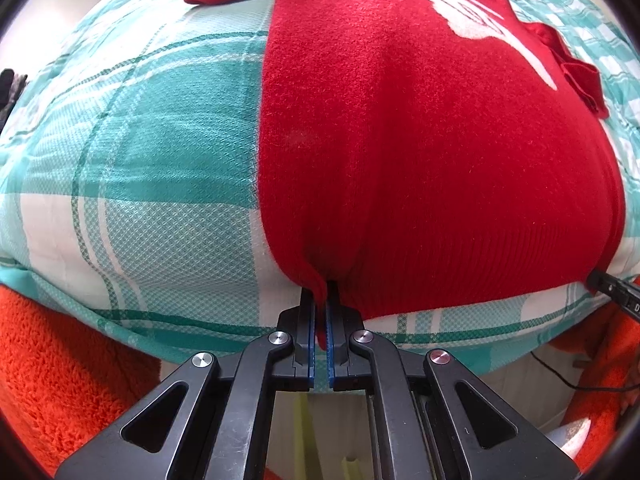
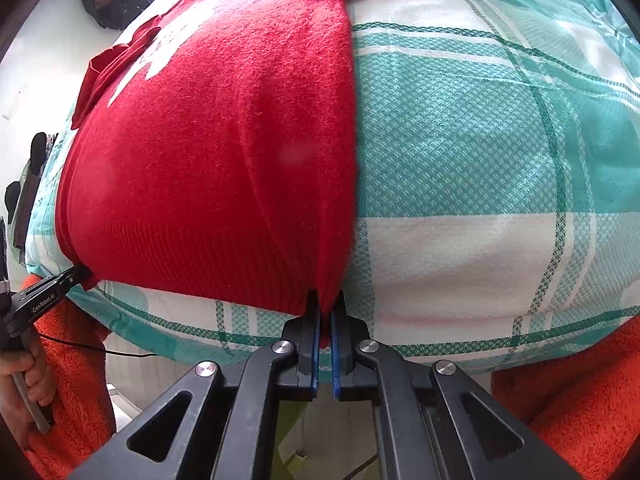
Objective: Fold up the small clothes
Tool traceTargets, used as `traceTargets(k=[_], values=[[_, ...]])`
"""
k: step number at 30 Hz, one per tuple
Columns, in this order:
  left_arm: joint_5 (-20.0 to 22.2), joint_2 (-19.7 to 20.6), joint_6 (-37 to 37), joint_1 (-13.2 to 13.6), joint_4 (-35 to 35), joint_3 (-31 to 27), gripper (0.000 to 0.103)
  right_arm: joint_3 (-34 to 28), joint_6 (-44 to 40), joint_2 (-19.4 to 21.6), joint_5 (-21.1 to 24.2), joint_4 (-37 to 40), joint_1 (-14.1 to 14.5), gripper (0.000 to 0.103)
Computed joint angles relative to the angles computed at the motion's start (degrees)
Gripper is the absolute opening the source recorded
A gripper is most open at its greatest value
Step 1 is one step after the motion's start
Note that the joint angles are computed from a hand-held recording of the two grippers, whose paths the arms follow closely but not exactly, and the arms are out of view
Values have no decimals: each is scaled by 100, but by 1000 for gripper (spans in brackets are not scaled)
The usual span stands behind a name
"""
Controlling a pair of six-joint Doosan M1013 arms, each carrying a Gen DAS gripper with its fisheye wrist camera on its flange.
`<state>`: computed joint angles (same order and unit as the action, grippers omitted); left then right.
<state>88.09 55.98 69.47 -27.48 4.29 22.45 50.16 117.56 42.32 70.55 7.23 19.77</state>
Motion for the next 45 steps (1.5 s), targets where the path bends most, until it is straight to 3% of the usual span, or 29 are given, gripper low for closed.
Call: traceTargets(k=[11, 12, 14, 15, 16, 17, 21, 22, 25, 27, 30, 33, 35, 38, 41, 45], values=[[-527, -412, -187, 82, -260, 829, 9, 198, 80, -110, -182, 96, -46, 6], [-535, -441, -192, 86, -263, 880, 13, 247, 59, -138, -228, 193, -82, 7], [-479, -475, -257, 105, -241, 958, 32, 377, 60, -213, -319, 373, -150, 13], [-443, -520, -366, 103, -128, 1061, 61, 423, 79, -240, -337, 436, -169, 15], [-346, -534, -531, 97, 41, 1104, 83, 469, 108, -267, -346, 482, -184, 19], [-246, -545, -718, 114, 130, 1134, 87, 513, 149, -296, -351, 494, -192, 22], [-107, -737, -1328, 278, -162, 1440, 82, 620, 585, -406, -182, 186, -186, 36], [-206, -860, -1481, 276, -40, 1604, 79, 652, 778, -458, -142, 3, -168, 44], [-1011, -1374, -1963, 212, 561, 2284, 78, 996, 1584, -804, -532, -863, -70, 46], [-1492, -1634, -2386, 95, 1377, 2637, 85, 1260, 2182, -1054, -950, -1598, 0, 48], [-2061, -1862, -2928, -27, 2375, 3029, 89, 1349, 2252, -1176, -1365, -2224, 44, 51], [-2380, -1940, -3109, -61, 2860, 3274, 89, 1079, 1233, -1029, -1702, -2234, 30, 50], [-2249, -1853, -2950, -60, 2783, 3165, 89, 756, 519, -832, -1837, -2218, 24, 50], [-1993, -1674, -2716, -61, 2639, 2831, 89, -48, -658, -345, -1665, -1887, 2, 50], [-2022, -1706, -2745, -37, 2555, 2841, 89, -1125, -1494, 313, -1225, -1805, 3, 50], [-1892, -1596, -2872, 2, 2322, 2648, 89, -2881, -2260, 1388, 141, -1805, -68, 47]])
